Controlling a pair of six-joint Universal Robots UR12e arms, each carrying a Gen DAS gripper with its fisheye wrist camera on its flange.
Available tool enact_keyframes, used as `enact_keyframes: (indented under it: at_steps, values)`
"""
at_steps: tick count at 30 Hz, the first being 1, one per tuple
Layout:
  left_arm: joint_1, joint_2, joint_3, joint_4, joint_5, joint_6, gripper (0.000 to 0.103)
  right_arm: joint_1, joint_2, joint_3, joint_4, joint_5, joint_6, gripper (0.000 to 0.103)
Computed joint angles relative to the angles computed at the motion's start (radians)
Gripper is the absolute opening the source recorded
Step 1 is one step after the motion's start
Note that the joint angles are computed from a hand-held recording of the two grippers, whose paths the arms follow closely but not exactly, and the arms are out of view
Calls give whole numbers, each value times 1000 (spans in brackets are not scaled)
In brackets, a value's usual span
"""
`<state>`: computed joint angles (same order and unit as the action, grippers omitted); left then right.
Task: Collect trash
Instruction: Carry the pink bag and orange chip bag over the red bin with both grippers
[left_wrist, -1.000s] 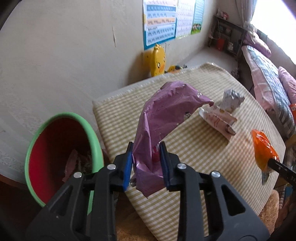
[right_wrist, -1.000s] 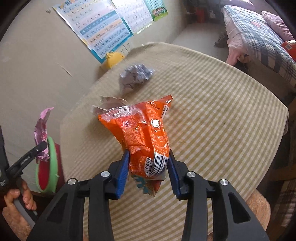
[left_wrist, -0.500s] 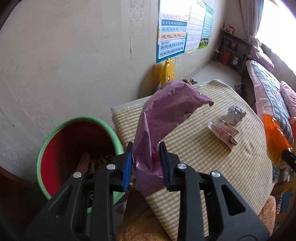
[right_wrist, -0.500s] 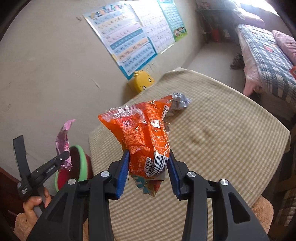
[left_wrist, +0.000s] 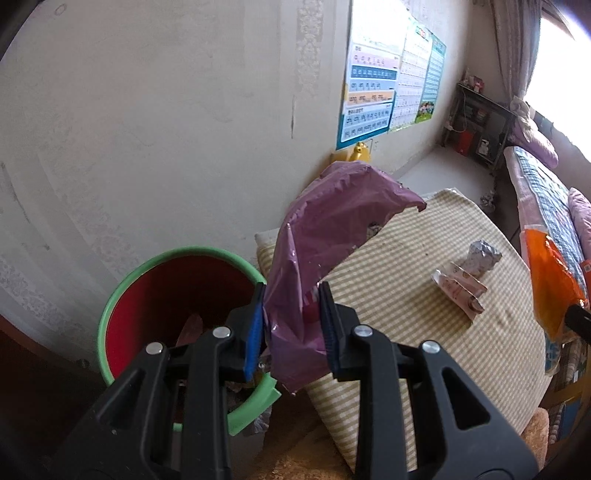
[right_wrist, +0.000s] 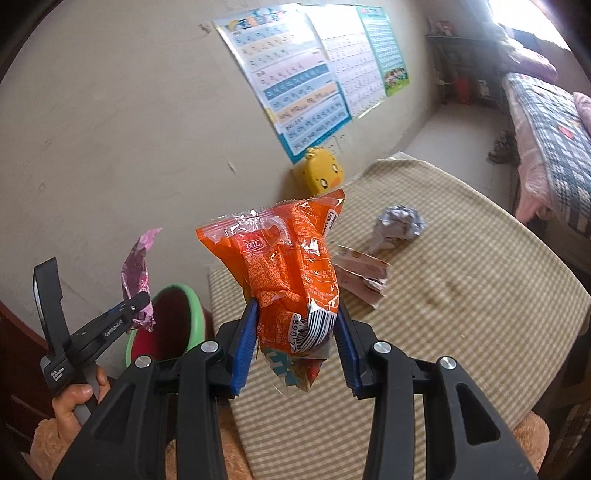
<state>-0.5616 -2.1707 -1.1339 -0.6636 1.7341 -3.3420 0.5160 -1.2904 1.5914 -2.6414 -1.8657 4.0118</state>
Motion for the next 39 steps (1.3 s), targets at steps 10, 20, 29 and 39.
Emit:
enact_keyframes:
  at_steps: [10, 20, 29, 39]
  values:
    - [22, 9, -21, -12, 25, -28, 27, 0, 45, -57, 14, 51, -56, 38]
    - [44, 21, -45, -16, 43, -53, 27, 6, 105, -147, 33, 108, -121, 38]
    - [64, 30, -70, -43, 47, -85, 28, 12, 173, -244, 75, 182, -181, 38]
    - [86, 37, -96, -92, 54, -121, 28, 10, 275, -383, 144, 301, -219, 38]
